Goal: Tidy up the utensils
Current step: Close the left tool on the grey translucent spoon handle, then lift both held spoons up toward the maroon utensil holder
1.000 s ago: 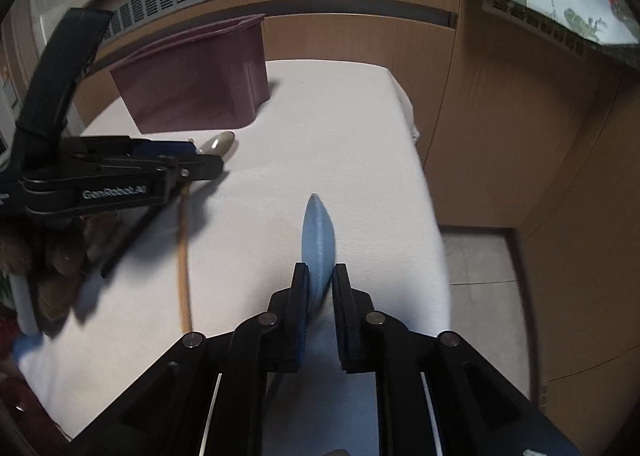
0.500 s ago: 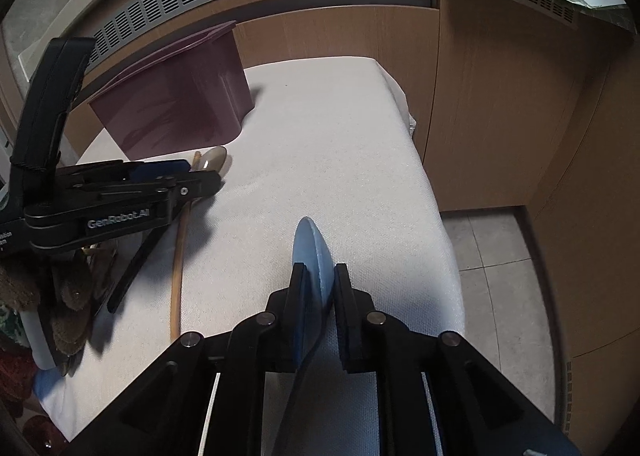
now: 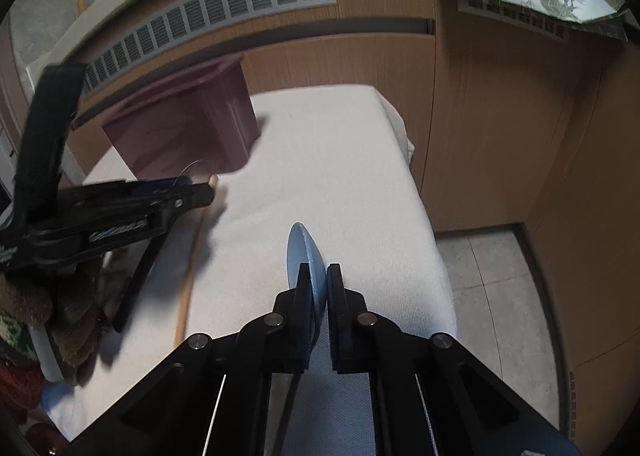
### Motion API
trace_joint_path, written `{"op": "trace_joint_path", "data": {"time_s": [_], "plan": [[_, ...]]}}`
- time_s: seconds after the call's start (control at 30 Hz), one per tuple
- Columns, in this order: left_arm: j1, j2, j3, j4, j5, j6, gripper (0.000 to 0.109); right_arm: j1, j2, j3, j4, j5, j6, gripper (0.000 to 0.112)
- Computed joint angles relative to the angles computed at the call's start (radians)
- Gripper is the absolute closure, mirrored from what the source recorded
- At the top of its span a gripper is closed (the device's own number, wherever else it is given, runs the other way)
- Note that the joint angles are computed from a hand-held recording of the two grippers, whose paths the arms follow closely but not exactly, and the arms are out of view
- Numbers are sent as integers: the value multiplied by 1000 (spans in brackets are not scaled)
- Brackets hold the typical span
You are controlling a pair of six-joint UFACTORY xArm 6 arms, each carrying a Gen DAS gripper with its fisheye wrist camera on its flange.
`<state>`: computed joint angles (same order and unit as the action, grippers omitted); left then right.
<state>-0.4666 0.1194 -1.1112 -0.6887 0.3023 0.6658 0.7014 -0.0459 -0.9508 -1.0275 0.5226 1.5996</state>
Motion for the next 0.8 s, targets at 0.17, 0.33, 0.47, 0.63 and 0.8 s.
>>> {"op": "trace_joint_path", "data": {"time_s": [0.17, 0.33, 0.47, 0.63, 0.8], "plan": [[25, -144, 110, -251, -35, 214, 85, 3, 19, -44, -11, -19, -18, 106], [50, -218, 150, -377, -56, 310, 99, -3, 56, -94, 17, -60, -42, 106], [81, -267, 186, -455, -65, 385, 104, 15, 89, -151, 31, -38, -86, 106], [130, -261, 180, -443, 16, 360, 104, 30, 104, -181, 46, -12, -127, 106], [185, -193, 133, -364, 227, 284, 96, 32, 102, -166, 97, -3, -159, 106]]}}
